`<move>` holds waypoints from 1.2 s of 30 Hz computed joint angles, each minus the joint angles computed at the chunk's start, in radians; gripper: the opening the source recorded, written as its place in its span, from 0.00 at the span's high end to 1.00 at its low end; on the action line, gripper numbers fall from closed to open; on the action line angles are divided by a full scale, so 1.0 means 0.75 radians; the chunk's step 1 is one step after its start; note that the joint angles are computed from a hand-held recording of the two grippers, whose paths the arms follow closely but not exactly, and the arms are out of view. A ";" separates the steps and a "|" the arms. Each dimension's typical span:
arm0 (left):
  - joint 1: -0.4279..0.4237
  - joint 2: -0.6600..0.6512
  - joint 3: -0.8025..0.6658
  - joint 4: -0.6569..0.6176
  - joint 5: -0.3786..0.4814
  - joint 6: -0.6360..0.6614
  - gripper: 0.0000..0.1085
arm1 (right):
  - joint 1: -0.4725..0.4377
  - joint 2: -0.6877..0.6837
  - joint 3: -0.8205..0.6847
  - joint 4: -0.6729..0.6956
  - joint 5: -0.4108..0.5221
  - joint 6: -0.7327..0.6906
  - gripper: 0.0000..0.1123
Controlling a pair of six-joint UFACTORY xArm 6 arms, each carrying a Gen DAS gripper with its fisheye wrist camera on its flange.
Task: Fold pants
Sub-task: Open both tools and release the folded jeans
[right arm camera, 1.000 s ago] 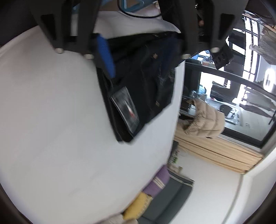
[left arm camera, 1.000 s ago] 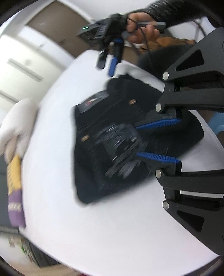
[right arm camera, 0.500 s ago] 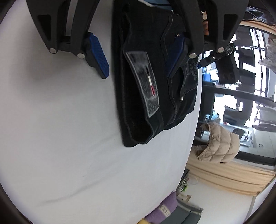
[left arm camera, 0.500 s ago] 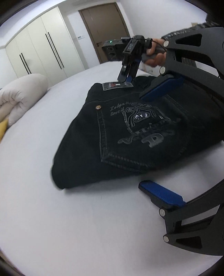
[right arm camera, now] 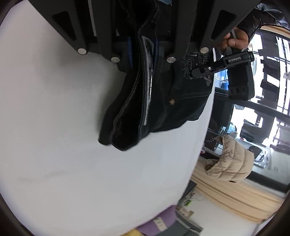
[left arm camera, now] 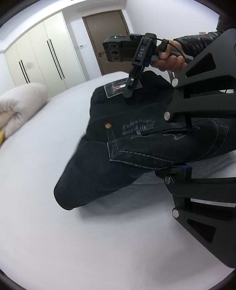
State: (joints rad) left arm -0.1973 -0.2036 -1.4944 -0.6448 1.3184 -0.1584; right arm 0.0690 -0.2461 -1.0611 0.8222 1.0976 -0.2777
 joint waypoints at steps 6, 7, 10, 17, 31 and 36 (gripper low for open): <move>0.036 0.020 -0.004 0.079 -0.122 0.110 0.80 | 0.061 0.233 -0.283 0.138 -0.041 -0.008 0.83; 0.038 0.027 0.006 0.096 -0.147 0.127 0.80 | 0.082 0.296 -0.349 0.148 -0.055 0.004 0.83; 0.029 0.090 -0.135 0.189 -0.109 0.066 0.80 | 0.149 0.495 -0.556 0.165 -0.093 0.040 0.83; 0.037 0.079 -0.069 0.199 -0.115 0.027 0.79 | 0.204 0.923 -0.975 0.167 -0.046 0.161 0.82; 0.129 -0.061 0.293 -0.059 -0.336 0.230 0.64 | 0.143 0.879 -0.690 0.588 -0.101 -0.133 0.67; 0.083 -0.154 0.326 0.202 -0.450 0.065 0.39 | 0.151 0.692 -0.501 0.466 -0.278 -0.058 0.60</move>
State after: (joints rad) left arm -0.1349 -0.3188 -1.2496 -0.4930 0.9807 -0.1097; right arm 0.1820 0.2727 -1.4370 1.1716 0.8893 -0.3210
